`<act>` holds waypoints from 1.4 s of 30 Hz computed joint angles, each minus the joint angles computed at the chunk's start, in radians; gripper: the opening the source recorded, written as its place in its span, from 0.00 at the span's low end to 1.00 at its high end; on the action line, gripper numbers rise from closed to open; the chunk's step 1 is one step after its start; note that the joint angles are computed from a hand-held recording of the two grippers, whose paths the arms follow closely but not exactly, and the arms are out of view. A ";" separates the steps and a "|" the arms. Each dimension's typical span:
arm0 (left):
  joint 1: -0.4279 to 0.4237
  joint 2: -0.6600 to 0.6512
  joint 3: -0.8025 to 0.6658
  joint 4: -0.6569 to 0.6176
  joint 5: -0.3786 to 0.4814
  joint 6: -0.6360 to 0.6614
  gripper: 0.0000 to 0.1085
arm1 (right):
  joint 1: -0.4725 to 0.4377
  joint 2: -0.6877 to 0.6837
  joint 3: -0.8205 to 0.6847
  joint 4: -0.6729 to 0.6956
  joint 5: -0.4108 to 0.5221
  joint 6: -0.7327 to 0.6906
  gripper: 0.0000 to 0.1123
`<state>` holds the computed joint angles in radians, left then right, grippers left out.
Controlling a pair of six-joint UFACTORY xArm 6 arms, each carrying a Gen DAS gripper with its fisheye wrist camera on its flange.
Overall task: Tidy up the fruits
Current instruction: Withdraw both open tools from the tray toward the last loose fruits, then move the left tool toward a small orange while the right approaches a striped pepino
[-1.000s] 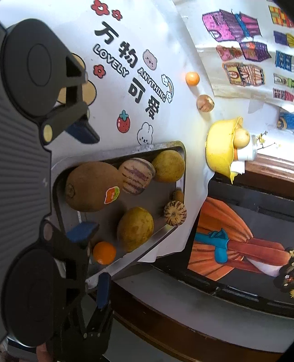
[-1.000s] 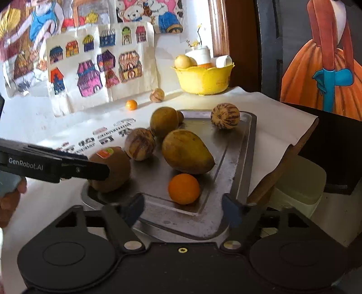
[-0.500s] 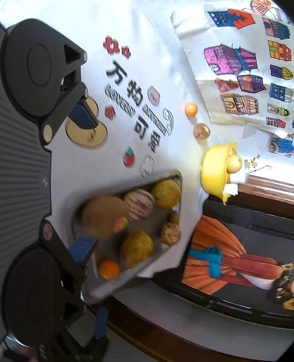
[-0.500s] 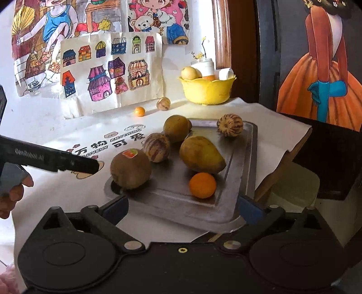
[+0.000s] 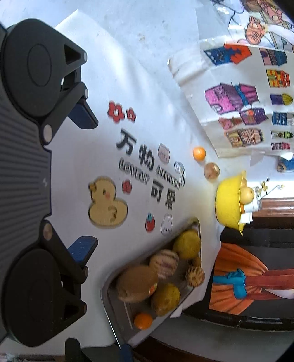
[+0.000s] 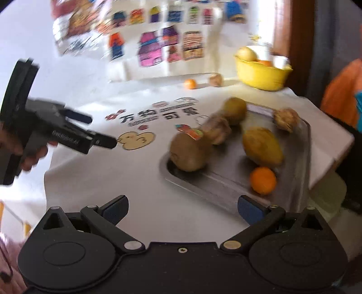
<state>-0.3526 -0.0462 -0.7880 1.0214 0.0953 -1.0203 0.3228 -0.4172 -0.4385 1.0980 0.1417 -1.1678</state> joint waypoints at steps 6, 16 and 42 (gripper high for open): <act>0.053 0.007 -0.012 -0.022 -0.008 0.088 0.94 | -0.019 0.040 -0.103 -0.261 0.079 0.141 0.91; 0.120 0.112 -0.147 -0.007 -0.032 0.143 0.95 | -0.098 0.241 -0.453 -0.471 0.208 0.385 0.91; 0.115 0.798 -0.971 -0.325 -0.007 0.318 0.94 | -0.159 1.587 -2.203 -0.780 0.575 1.109 0.84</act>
